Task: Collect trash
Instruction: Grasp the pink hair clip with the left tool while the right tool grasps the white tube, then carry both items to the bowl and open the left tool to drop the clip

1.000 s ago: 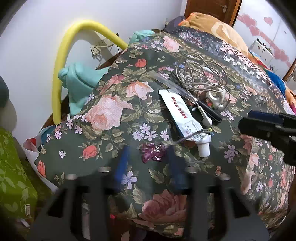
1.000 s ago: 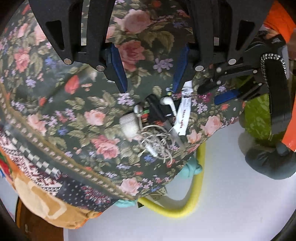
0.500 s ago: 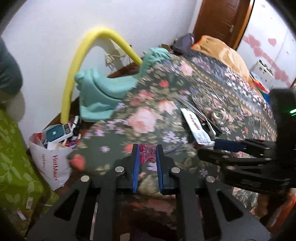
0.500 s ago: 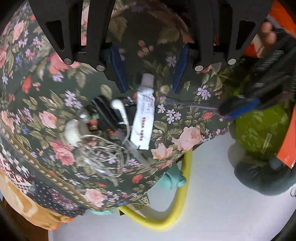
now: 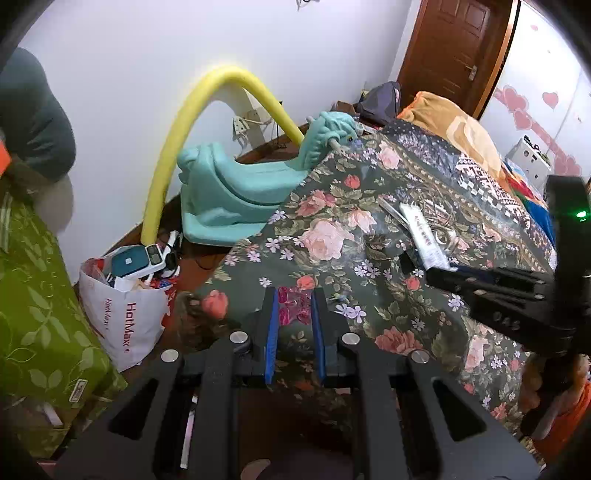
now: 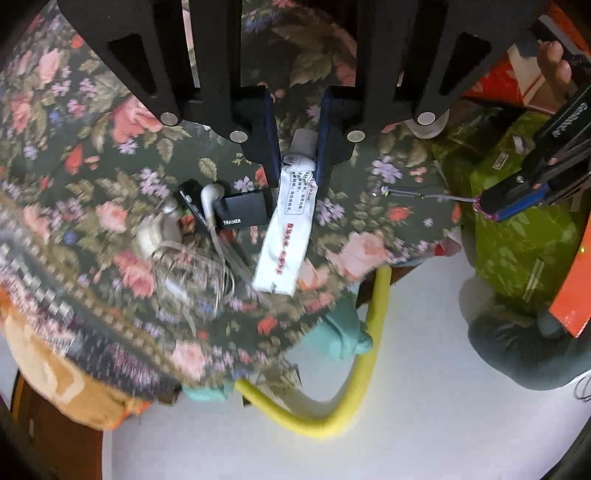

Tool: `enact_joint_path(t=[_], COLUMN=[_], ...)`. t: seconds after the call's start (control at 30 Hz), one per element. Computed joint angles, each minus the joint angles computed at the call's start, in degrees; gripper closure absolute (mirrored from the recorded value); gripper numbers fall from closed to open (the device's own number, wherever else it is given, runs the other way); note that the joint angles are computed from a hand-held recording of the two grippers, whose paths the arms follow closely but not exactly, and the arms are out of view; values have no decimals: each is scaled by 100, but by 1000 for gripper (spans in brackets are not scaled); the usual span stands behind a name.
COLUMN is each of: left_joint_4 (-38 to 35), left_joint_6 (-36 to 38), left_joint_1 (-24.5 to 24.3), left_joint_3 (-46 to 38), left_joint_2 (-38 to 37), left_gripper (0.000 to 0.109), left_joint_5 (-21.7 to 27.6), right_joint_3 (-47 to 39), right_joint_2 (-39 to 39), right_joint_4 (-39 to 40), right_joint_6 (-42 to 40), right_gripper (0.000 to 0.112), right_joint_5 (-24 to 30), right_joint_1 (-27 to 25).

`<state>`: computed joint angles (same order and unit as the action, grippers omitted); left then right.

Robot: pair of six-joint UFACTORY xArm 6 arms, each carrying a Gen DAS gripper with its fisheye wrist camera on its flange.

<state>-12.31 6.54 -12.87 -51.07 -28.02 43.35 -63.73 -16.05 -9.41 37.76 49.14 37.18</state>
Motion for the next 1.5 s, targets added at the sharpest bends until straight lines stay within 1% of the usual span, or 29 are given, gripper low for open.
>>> enact_joint_path(t=[0.17, 0.33, 0.47, 0.6, 0.77, 0.97, 1.2, 1.37, 1.5], left_joint_4=[0, -50, -102, -187, -407, -605, -752, -699, -595], left_joint_6=[50, 179, 376, 589, 1016, 1584, 2086, 2245, 2311], left_joint_1=[191, 499, 857, 1246, 1898, 2712, 3562, 3931, 4155], left_joint_3=[65, 179, 333, 514, 781, 1129, 1439, 1706, 1906], left_joint_2=[-392, -874, -1312, -1687, -2141, -2485, -2466, -2400, -2162], left_gripper=[93, 93, 92, 93, 93, 93, 92, 93, 93], left_joint_5=[154, 387, 596, 819, 1171, 1425, 1560, 1609, 1580], right_joint_3=[-333, -728, -954, -1198, -1584, -2061, -2678, -3087, -3486], right_joint_2=[-81, -2, 109, 333, 730, 1312, 2137, 2674, 3143], right_joint_4=[-290, -604, -782, -794, -755, -538, -37, 414, 780], right_joint_6=[191, 503, 663, 775, 840, 751, 421, 191, -35], right_gripper=[95, 95, 95, 95, 95, 95, 95, 95, 95], right_joint_5=[182, 386, 475, 490, 530, 589, 668, 754, 959], right_joint_1=[259, 720, 1078, 1413, 1823, 2201, 2488, 2582, 2610])
